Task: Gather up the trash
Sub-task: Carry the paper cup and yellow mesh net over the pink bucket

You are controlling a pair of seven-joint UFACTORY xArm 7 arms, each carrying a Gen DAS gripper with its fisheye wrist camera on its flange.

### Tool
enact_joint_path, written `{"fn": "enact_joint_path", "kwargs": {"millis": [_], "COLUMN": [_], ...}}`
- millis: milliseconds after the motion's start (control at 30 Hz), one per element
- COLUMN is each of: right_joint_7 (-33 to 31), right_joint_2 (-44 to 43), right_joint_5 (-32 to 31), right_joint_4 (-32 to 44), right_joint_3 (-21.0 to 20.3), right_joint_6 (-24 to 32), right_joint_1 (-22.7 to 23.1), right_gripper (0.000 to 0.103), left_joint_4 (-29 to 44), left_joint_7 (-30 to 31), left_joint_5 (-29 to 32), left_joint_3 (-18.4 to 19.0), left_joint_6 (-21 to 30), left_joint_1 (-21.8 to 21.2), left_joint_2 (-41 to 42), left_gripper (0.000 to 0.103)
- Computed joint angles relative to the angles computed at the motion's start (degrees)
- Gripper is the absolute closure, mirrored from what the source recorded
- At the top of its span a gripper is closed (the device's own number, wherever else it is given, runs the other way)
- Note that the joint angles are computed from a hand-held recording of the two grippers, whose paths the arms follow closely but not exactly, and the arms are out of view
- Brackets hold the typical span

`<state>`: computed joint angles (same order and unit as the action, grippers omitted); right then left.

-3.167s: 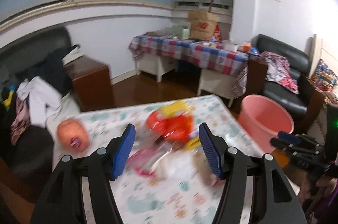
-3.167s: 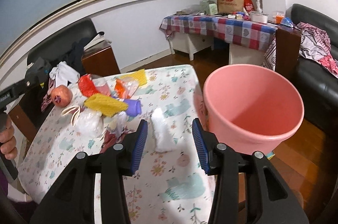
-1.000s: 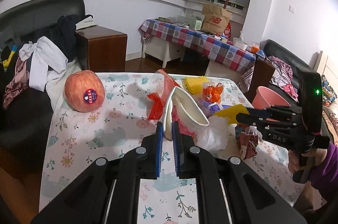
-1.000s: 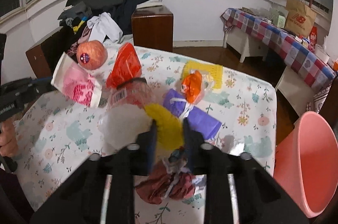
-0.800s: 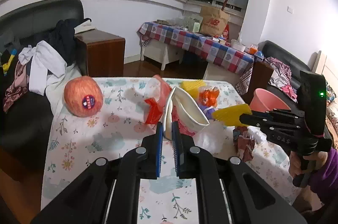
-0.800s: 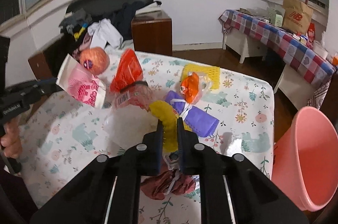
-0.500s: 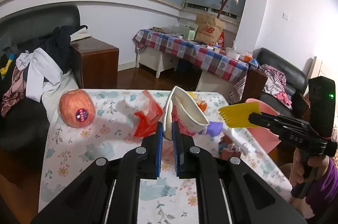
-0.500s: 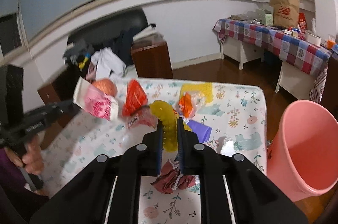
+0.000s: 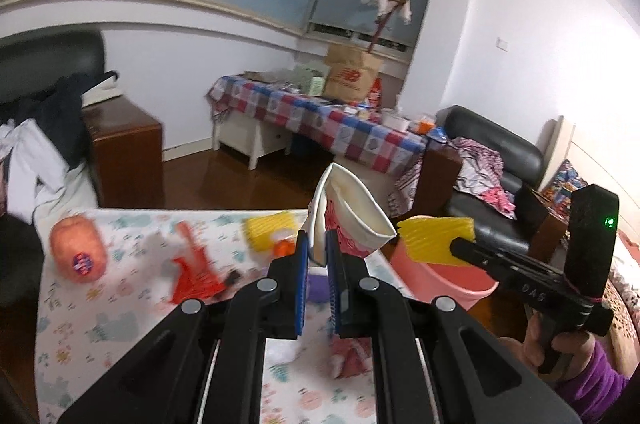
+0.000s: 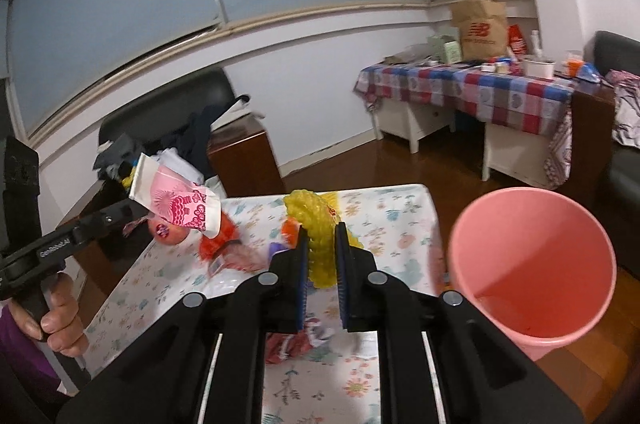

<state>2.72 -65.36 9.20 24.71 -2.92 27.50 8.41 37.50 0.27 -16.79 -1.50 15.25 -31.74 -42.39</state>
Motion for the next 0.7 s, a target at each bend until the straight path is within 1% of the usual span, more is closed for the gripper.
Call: {"fn": "enact_joint_path", "kwargs": {"millis": [233, 400, 600, 700], "right_joint_7": [0.2, 0.0, -0.6, -0.6], "right_joint_2": [-4.3, -6.7, -8.6, -8.7], "right_joint_5": [-1.5, -2.6, -3.8, -3.9], "right_joint_4": [-1.8, -3.1, -4.4, -5.0], "right_joint_3": [-1.8, -3.9, -5.4, -6.1], "right_joint_6": [2.0, 3.0, 3.7, 3.7], "right_joint_1": [-5.0, -9.3, -14.1, -15.9], "right_gripper": [0.091, 0.091, 0.091, 0.091], "left_joint_4": [4.7, 8.4, 13.1, 15.4], "left_joint_7": [-0.2, -0.6, -1.4, -2.1], "left_joint_5": [-0.7, -0.6, 0.4, 1.7], "left_joint_3": [-1.9, -3.7, -6.6, -8.7], "left_joint_6": [-3.0, -4.0, -4.8, -4.5], "left_joint_1": [-4.0, -5.6, -6.2, -5.6], "left_joint_2": [6.0, 10.8, 16.7, 19.7], "left_gripper": [0.095, 0.095, 0.095, 0.095]}}
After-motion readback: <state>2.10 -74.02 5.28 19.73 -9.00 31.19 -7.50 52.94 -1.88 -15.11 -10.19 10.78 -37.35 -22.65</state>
